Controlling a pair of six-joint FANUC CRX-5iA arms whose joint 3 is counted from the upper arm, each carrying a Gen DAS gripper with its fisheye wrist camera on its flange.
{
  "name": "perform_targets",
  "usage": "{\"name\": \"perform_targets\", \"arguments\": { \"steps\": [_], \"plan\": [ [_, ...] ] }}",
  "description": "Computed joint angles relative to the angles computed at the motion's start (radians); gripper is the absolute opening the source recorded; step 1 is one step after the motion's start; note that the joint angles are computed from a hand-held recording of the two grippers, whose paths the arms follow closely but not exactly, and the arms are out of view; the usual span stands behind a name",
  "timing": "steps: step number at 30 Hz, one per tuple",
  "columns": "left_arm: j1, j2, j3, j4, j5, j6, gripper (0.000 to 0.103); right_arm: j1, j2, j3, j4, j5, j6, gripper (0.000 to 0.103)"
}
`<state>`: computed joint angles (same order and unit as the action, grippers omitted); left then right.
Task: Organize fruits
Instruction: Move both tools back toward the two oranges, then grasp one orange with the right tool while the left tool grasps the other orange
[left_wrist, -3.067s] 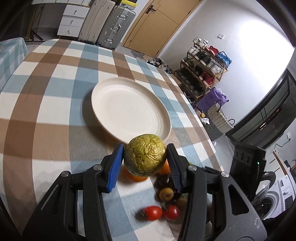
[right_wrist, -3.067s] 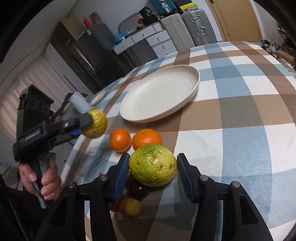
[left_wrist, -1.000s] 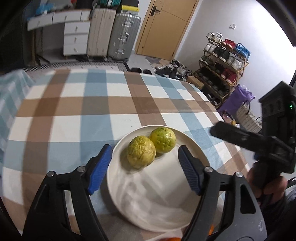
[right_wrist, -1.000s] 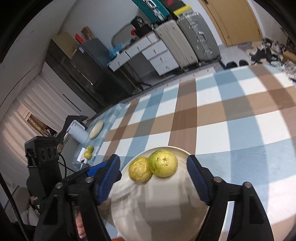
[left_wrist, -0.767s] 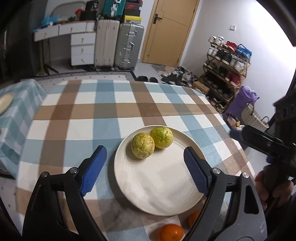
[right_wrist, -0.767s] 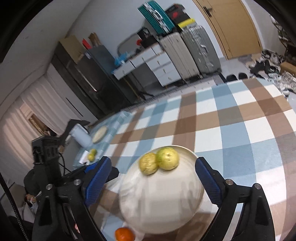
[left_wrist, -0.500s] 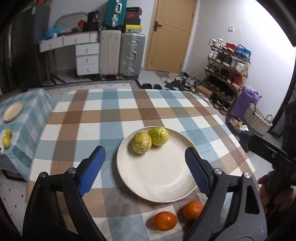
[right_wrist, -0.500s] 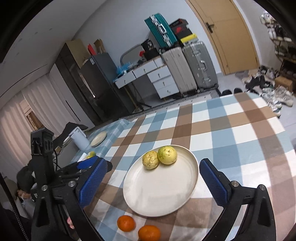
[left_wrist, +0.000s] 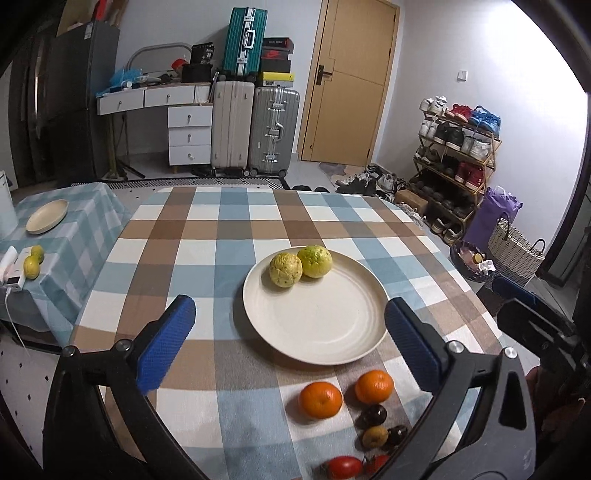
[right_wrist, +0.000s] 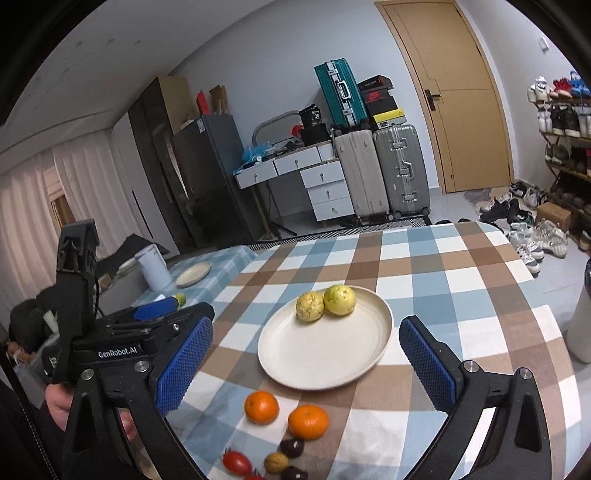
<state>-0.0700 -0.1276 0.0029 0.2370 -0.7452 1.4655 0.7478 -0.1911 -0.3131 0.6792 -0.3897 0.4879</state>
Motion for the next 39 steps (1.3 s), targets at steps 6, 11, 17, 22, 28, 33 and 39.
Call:
{"name": "perform_targets", "arguments": {
  "steps": [6, 11, 17, 22, 28, 33, 39],
  "plan": [
    [-0.001, -0.057, -0.131, 0.036, 0.053, -0.015, 0.102, 0.024, -0.023, -0.089, 0.177, 0.003, -0.138, 0.103],
    [0.006, -0.061, -0.185, 0.053, 0.072, -0.014, 0.102, 0.067, -0.013, -0.088, 0.109, -0.042, -0.049, 0.103],
    [0.013, -0.048, -0.204, 0.035, 0.091, 0.001, 0.102, 0.081, 0.012, -0.075, 0.020, -0.070, 0.016, 0.103],
    [0.027, -0.032, -0.229, 0.078, 0.107, -0.034, 0.102, 0.075, 0.041, -0.036, -0.105, -0.086, 0.112, 0.103],
    [0.049, -0.007, -0.238, 0.142, 0.086, -0.081, 0.102, 0.054, 0.090, 0.042, -0.301, -0.125, 0.271, 0.103],
    [0.065, 0.008, -0.244, 0.172, 0.083, -0.109, 0.102, 0.026, 0.130, 0.105, -0.443, -0.151, 0.376, 0.103],
    [0.077, 0.024, -0.245, 0.198, 0.074, -0.130, 0.102, 0.006, 0.178, 0.183, -0.575, -0.217, 0.489, 0.100]
  ]
}}
